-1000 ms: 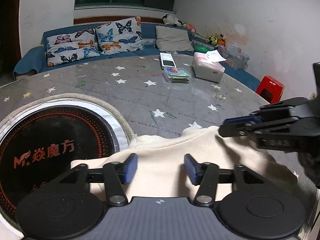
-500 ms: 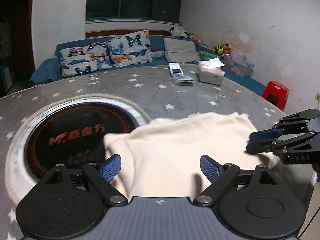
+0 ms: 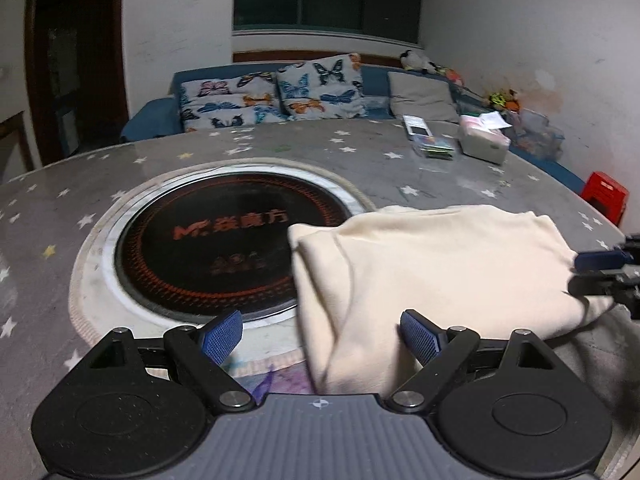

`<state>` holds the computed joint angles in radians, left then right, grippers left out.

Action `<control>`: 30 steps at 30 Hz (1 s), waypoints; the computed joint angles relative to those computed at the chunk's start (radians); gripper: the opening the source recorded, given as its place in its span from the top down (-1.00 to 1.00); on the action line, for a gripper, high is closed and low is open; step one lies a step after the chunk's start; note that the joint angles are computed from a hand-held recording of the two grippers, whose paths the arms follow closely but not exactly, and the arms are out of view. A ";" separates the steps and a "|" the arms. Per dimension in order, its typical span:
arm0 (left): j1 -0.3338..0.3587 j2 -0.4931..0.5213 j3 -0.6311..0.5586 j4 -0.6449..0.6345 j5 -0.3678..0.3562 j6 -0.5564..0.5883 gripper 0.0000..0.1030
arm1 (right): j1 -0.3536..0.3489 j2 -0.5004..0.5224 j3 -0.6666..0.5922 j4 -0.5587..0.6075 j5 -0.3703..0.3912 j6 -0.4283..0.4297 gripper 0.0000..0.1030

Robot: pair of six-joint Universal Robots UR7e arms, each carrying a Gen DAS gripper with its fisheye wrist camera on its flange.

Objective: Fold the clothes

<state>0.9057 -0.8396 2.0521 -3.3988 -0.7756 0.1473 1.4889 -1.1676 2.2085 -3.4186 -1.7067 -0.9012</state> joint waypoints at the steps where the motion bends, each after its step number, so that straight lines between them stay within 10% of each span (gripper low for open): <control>1: 0.001 -0.001 0.001 0.007 0.011 -0.014 -0.71 | -0.004 0.001 0.000 0.001 0.000 0.004 0.24; 30: 0.000 0.075 -0.113 -0.001 0.102 0.037 -0.58 | 0.009 -0.002 -0.027 0.061 -0.011 0.016 0.18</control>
